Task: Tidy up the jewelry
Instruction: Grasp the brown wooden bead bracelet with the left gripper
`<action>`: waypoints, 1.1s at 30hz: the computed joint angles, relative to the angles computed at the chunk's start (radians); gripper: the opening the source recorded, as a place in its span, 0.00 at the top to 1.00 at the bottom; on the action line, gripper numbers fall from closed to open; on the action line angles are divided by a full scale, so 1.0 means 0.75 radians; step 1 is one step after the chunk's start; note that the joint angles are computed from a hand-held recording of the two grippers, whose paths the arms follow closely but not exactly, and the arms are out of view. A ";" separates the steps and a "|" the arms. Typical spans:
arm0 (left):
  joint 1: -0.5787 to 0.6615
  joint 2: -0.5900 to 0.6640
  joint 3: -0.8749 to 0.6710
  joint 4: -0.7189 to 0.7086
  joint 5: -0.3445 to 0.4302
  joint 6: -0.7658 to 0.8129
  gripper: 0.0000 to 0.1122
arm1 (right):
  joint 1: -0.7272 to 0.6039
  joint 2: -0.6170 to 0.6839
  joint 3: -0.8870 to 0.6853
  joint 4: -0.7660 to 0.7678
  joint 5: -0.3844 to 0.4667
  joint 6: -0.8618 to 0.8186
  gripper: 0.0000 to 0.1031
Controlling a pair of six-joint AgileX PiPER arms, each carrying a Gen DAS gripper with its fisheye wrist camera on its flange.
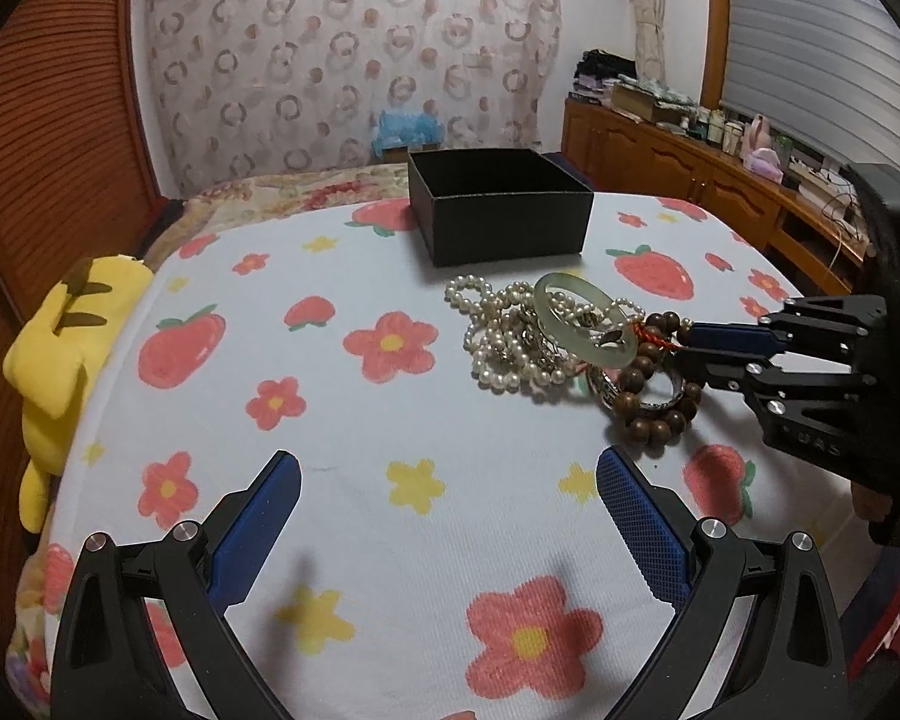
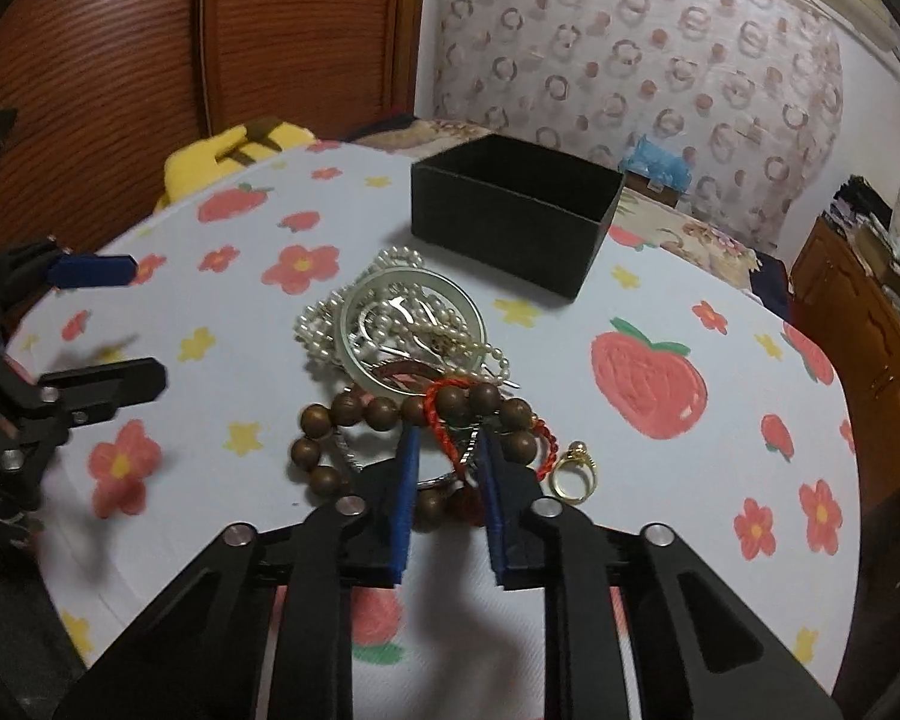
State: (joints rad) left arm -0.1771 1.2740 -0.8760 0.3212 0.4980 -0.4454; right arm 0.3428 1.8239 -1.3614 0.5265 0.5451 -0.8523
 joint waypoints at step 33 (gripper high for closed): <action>-0.094 0.377 -0.366 -0.469 0.065 0.599 0.73 | -0.209 -0.095 0.050 0.350 -0.023 -0.251 0.97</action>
State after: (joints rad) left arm -0.2475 1.5569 -1.1504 -0.0308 0.5468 0.0039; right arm 0.1859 1.7529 -1.3241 0.7892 0.5275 -1.0402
